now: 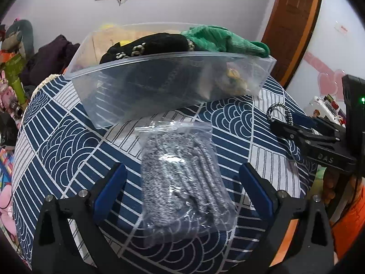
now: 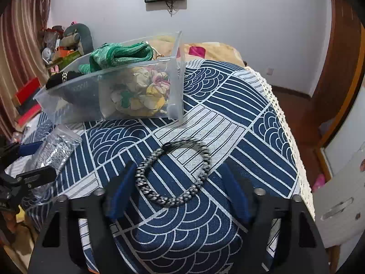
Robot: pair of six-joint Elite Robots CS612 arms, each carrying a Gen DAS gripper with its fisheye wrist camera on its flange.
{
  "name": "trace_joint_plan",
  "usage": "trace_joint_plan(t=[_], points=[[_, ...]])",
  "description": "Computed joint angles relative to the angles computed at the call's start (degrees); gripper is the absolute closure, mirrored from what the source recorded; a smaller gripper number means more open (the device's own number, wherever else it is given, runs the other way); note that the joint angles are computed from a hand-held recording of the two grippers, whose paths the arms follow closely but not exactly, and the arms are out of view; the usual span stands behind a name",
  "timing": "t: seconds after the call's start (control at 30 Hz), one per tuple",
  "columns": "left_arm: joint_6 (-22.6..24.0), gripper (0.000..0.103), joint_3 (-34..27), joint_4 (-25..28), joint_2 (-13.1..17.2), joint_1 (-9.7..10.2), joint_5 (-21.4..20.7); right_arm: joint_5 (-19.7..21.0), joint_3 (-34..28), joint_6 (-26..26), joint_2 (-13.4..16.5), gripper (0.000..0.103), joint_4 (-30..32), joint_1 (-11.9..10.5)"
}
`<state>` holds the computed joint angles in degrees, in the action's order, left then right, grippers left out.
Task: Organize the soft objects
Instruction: 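Grasp the bag of steel-wool scrubbers with the left tool while the right tool grasps the beaded bracelet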
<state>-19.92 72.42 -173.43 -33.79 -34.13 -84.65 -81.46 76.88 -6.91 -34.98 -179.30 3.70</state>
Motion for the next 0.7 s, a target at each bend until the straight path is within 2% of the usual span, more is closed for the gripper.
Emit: trace_joint_plan(t=[0.07,0.13,0.2,0.3,0.5,0.7], points=[[0.5,0.011,0.2,-0.8,0.0,-0.11,0.0,0.4,0.4,0.5,-0.1,0.052,-0.8,-0.2],[1.3,0.024,0.3,-0.7,0.0,-0.22,0.5,0.5,0.5,1.3,-0.1,0.062,-1.4,-0.3],[1.7,0.033,0.5,-1.4,-0.1,-0.18,0.5,1.0,0.5,2.1,0.0,0.077,-1.4,-0.5],[1.6,0.048,1.1,-2.4,-0.3,-0.06,0.1,2.1,0.8,2.9,-0.1,0.09,-2.0,-0.8],[3.1,0.067,2.2,-4.5,-1.0,-0.34,0.5,4.0,1.5,4.0,-0.3,0.091,-3.8,-1.1],[3.8,0.071,3.4,-8.0,-1.7,-0.4,1.4,4.6,2.1,4.7,-0.7,0.091,-6.2,-1.2]])
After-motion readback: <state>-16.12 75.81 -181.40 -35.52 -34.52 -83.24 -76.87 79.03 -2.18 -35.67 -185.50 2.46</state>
